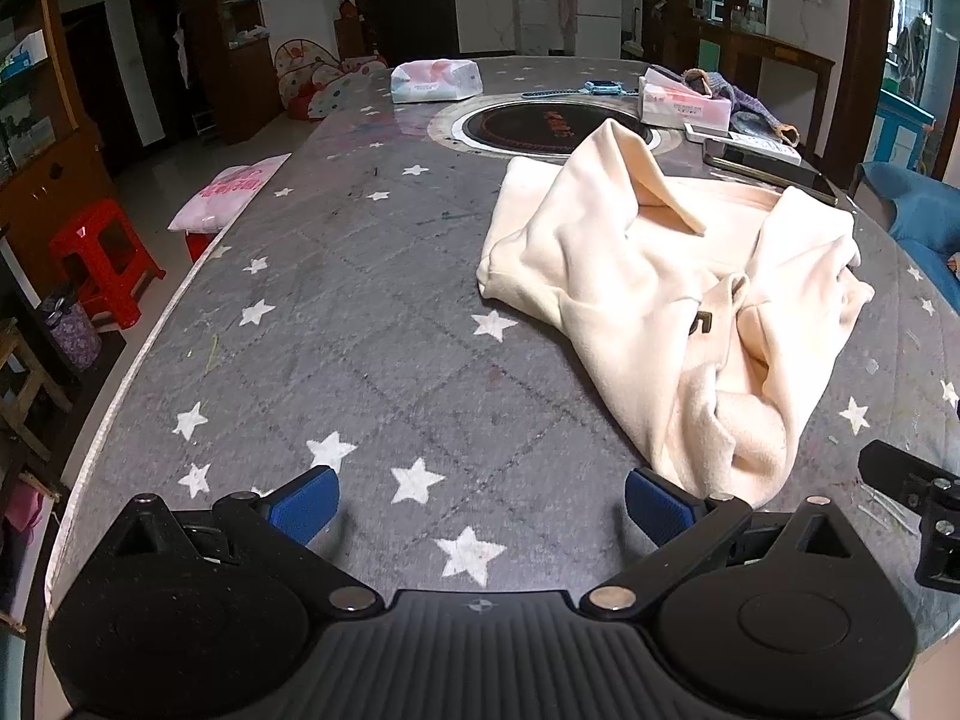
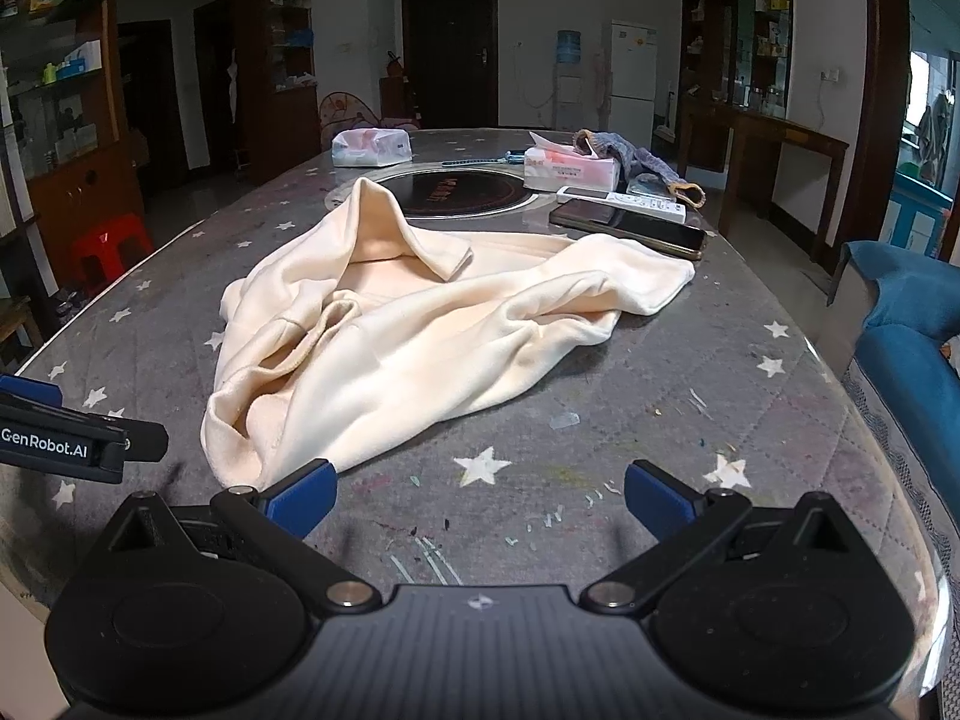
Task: Fold clothes
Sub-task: 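Approach the crumpled cream shirt with both tools, fingers open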
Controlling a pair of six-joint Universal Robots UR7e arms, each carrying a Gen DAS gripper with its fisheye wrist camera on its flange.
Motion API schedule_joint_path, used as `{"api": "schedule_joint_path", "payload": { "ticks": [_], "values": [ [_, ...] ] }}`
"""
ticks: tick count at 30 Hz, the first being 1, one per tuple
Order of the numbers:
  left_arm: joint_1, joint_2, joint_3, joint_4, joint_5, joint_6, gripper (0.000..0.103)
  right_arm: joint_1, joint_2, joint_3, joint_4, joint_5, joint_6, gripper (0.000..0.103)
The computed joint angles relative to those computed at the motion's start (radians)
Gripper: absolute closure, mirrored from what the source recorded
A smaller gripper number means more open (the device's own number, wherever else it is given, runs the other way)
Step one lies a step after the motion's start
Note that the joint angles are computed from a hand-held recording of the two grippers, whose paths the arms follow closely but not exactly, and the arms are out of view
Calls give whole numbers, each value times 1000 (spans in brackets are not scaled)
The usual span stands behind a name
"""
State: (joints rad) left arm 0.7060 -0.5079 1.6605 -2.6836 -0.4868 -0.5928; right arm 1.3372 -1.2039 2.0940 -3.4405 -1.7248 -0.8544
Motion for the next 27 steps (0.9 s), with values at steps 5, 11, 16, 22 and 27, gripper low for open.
{"api": "schedule_joint_path", "payload": {
  "ticks": [5,11,16,22,27],
  "values": [
    [5,6,-16,-14,-1,32,0,6,12,-19,11,-5,5,0],
    [14,13,-45,-49,-6,87,0,13,21,-51,51,-1,21,0],
    [22,36,-98,-99,7,189,0,22,27,-94,108,2,45,0],
    [38,103,-224,-204,17,393,0,35,44,-160,150,10,44,2],
    [69,192,-395,-270,-5,561,0,45,71,-235,196,0,53,4]
  ]
}}
